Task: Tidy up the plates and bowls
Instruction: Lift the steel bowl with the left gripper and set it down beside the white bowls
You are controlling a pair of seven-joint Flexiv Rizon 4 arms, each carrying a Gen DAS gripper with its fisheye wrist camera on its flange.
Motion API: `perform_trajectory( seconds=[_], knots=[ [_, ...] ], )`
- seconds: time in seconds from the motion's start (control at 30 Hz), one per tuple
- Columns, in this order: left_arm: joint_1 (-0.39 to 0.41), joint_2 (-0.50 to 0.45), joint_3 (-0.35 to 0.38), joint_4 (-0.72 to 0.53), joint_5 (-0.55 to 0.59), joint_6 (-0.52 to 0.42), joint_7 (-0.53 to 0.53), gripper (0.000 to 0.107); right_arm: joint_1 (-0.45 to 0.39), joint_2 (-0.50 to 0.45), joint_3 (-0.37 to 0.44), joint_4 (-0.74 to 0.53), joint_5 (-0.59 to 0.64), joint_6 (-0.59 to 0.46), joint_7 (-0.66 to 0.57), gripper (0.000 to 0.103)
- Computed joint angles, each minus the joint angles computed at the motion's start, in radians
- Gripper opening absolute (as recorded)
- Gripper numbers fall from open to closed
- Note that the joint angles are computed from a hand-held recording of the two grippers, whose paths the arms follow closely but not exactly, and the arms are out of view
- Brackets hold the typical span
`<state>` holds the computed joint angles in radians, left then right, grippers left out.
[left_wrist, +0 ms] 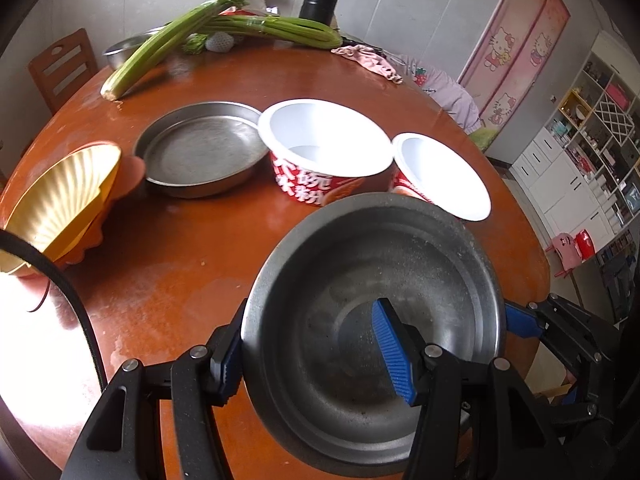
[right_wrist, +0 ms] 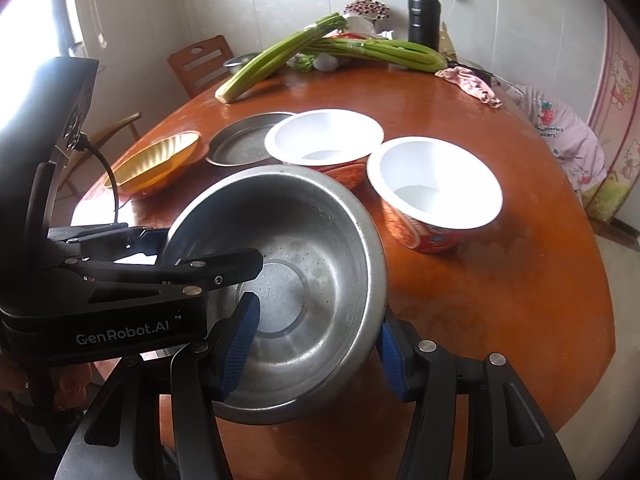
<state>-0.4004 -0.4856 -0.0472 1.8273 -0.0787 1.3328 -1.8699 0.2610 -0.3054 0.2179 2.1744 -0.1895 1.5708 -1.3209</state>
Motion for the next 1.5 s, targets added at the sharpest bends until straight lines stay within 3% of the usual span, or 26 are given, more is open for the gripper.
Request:
perform_trajectory(
  seconds=[0.33, 0.73, 1.07, 1.33, 1.5],
  knots=[
    [-0.004, -0.001, 0.018, 0.001, 0.019, -0.009, -0.018, 0.059, 0.038, -0.02, -0.028, -0.009, -0.018, -0.012, 0.022, 0.058],
    [0.029, -0.015, -0.037, 0.003, -0.024, -0.001, 0.049, 0.059, -0.003, -0.031, 0.01, -0.03, 0.011, -0.062, 0.005, 0.059],
    [0.004, -0.022, -0.011, -0.017, -0.021, -0.013, 0.049, 0.059, -0.043, -0.035, 0.053, -0.051, 0.074, -0.088, -0.051, 0.059],
    [-0.009, 0.006, 0.025, -0.023, 0.012, -0.009, 0.005, 0.06, -0.038, -0.015, 0.027, -0.044, 0.095, -0.07, -0.054, 0.059],
    [0.006, 0.012, 0.006, -0.034, 0.011, -0.008, 0.01, 0.06, -0.048, 0.001, 0.019, -0.04, 0.098, -0.05, -0.049, 0.059]
  ],
)
